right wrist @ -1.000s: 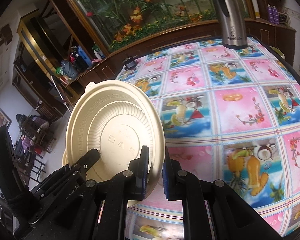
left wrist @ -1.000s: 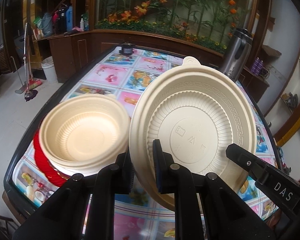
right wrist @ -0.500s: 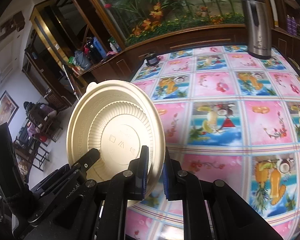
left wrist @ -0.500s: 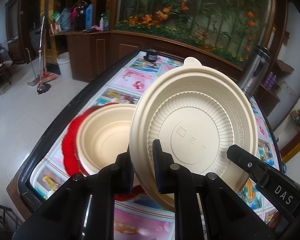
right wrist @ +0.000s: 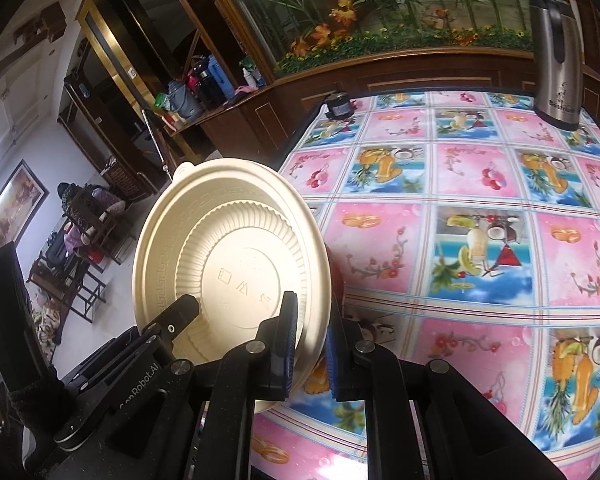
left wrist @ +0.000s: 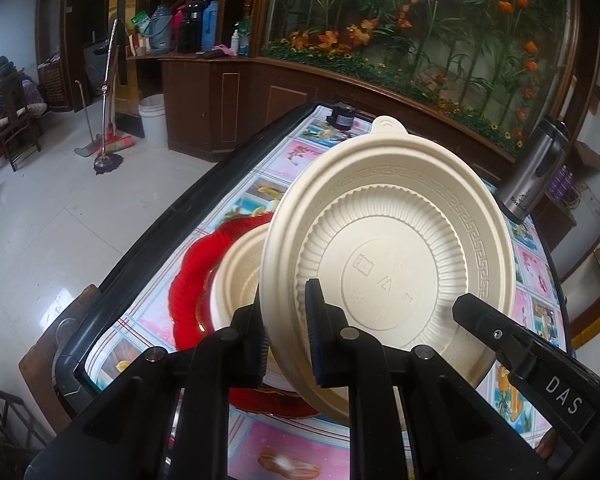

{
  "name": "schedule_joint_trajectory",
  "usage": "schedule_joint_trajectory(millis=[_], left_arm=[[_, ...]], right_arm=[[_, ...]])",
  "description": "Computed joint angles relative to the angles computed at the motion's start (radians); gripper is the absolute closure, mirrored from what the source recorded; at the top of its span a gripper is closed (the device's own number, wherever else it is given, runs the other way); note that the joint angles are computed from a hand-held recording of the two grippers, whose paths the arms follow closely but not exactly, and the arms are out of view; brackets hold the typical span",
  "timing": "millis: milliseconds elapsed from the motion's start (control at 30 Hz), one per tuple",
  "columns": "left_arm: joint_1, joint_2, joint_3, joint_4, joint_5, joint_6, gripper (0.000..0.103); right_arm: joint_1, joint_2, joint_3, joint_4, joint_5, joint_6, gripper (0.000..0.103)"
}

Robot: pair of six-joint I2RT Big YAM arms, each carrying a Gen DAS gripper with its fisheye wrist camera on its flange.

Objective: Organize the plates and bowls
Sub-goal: 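Lower both bowls onto the stacked bowls on the red plates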

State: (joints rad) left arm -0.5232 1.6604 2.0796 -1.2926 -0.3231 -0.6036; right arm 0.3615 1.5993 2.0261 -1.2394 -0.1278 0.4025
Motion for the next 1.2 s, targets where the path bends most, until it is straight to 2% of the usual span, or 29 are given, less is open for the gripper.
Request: schedule_joint_trajectory(millis=[567, 933, 1200], left_arm=[[0.028, -0.002, -0.004, -0.016, -0.003, -0.015, 0.089], [0.039, 0.018, 0.038, -0.034, -0.012, -0.007, 0.089], [0.061, 0.04, 0.069, -0.06, 0.011, -0.003, 0.089]], right_arm=[[0.028, 0.078, 0.092, -0.044, -0.001, -0.01, 0.091], [0.032, 0.111, 0.149, -0.068, -0.002, -0.017, 0.091], [0.036, 0.163, 0.218, -0.112, -0.014, -0.023, 0.091]])
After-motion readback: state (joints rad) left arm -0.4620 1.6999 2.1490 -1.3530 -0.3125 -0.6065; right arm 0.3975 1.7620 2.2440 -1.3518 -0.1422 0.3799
